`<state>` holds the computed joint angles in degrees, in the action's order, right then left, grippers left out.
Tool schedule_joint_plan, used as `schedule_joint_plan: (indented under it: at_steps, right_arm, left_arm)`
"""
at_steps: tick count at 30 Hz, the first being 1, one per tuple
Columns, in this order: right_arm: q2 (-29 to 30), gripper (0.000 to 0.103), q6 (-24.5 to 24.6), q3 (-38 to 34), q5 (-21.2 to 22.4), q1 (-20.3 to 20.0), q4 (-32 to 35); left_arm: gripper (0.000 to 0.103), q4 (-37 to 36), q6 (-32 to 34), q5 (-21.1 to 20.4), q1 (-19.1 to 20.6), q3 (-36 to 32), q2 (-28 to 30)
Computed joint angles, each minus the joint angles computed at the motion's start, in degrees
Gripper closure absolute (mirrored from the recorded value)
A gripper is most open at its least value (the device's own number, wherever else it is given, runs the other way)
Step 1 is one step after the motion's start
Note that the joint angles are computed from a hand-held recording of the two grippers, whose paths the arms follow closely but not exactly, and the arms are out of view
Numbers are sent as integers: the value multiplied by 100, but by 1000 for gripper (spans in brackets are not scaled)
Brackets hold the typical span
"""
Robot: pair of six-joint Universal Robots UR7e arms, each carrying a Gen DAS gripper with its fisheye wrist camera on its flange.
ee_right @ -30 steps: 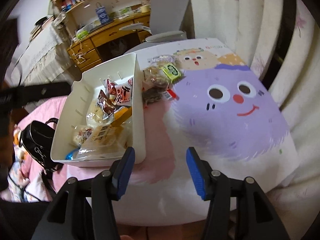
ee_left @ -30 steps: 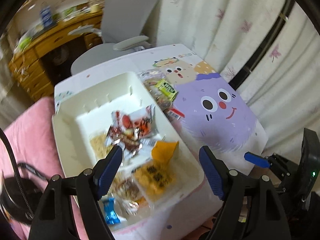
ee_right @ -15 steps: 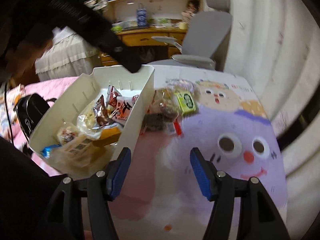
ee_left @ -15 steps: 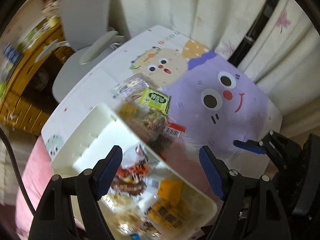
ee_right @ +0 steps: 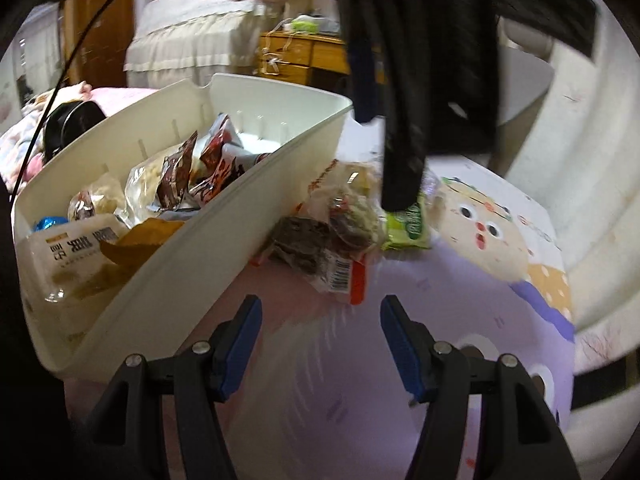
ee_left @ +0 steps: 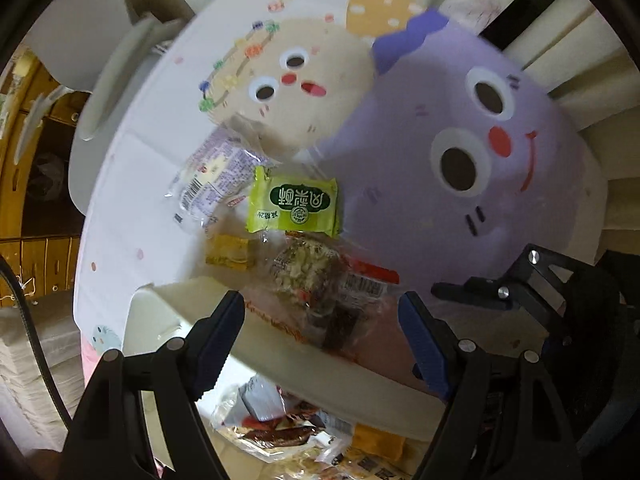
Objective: Organize snacks
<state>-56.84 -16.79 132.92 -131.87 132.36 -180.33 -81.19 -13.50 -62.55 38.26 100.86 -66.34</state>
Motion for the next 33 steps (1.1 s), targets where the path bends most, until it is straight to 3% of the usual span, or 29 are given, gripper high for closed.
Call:
schedule_joint_plan:
  at_steps: [5, 12, 21, 27, 29, 33]
  right_arm:
    - [250, 41, -590, -3, 170, -169, -483]
    - [455, 42, -778, -78, 205, -385, -550]
    - [784, 53, -1345, -212, 201, -502, -1010]
    - [885, 66, -1376, -356, 263, -532, -903]
    - [882, 72, -1338, -389, 302, -547, -820]
    - [980, 79, -1209, -526, 282, -487, -649]
  left_arm:
    - [25, 310, -237, -54, 272, -224, 465]
    - [25, 369, -349, -30, 452, -270, 776]
    - [26, 267, -563, 177, 524, -266, 955]
    - [35, 230, -609, 340, 579, -358, 986]
    - [47, 154, -540, 284, 608, -362, 954]
    - [49, 169, -535, 281, 613, -350, 882]
